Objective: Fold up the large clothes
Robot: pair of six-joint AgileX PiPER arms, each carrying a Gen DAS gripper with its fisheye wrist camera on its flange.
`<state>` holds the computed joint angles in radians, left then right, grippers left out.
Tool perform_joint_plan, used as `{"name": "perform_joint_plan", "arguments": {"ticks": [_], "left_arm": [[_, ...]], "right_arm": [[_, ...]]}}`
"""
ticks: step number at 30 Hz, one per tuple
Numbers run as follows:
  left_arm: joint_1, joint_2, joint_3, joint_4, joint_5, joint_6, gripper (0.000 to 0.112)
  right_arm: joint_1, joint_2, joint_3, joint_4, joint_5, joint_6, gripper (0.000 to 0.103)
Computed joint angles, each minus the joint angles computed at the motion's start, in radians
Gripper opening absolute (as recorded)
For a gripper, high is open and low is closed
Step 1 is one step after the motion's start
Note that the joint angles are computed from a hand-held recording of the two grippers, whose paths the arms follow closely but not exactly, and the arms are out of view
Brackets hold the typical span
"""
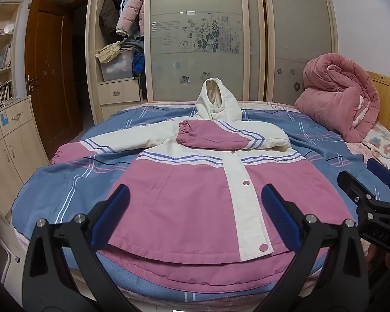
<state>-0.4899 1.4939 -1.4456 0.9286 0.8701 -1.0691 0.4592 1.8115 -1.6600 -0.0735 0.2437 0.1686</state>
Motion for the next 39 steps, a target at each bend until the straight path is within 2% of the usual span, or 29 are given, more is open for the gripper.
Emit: {"name": "perform_joint_plan", "arguments": {"ticks": [11, 17, 22, 25, 28, 32, 34, 35, 37, 39], "left_arm": [[0.058, 0.009, 0.001, -0.046, -0.040, 0.031, 0.101], [0.205, 0.009, -0.002, -0.159, -0.124, 0.116, 0.101], [0.472, 0.038, -0.058, -0.644, -0.245, 0.512, 0.101], [0.627, 0.099, -0.119, -0.944, -0.254, 0.716, 0.101], [0.782, 0.194, -0.219, -1.244, -0.203, 0.902, 0.101], [1.015, 0.411, -0.440, -1.644, -0.022, 1.128, 0.101], [1.125, 0.543, -0.561, -1.821, 0.071, 1.146, 0.101], [1.164, 0.603, -0.622, -1.874, 0.103, 1.135, 0.101], [1.222, 0.696, -0.725, -1.916, 0.117, 1.103, 0.101], [1.262, 0.794, -0.865, -1.899, 0.137, 1.047, 0.101]], "right_arm": [[0.019, 0.029, -0.028, -0.072, 0.020, 0.064, 0.102], [0.032, 0.060, -0.063, -0.074, 0.037, 0.060, 0.102], [0.055, 0.096, -0.106, -0.112, 0.065, 0.085, 0.102], [0.068, 0.118, -0.133, -0.125, 0.083, 0.086, 0.102], [0.075, 0.140, -0.157, -0.121, 0.100, 0.075, 0.102], [0.063, 0.165, -0.189, -0.094, 0.122, 0.062, 0.102], [0.047, 0.180, -0.211, -0.048, 0.138, 0.042, 0.102], [0.038, 0.188, -0.222, -0.023, 0.145, 0.035, 0.102], [0.027, 0.200, -0.239, 0.002, 0.158, 0.030, 0.102], [0.022, 0.218, -0.264, 0.013, 0.180, 0.031, 0.102]]}}
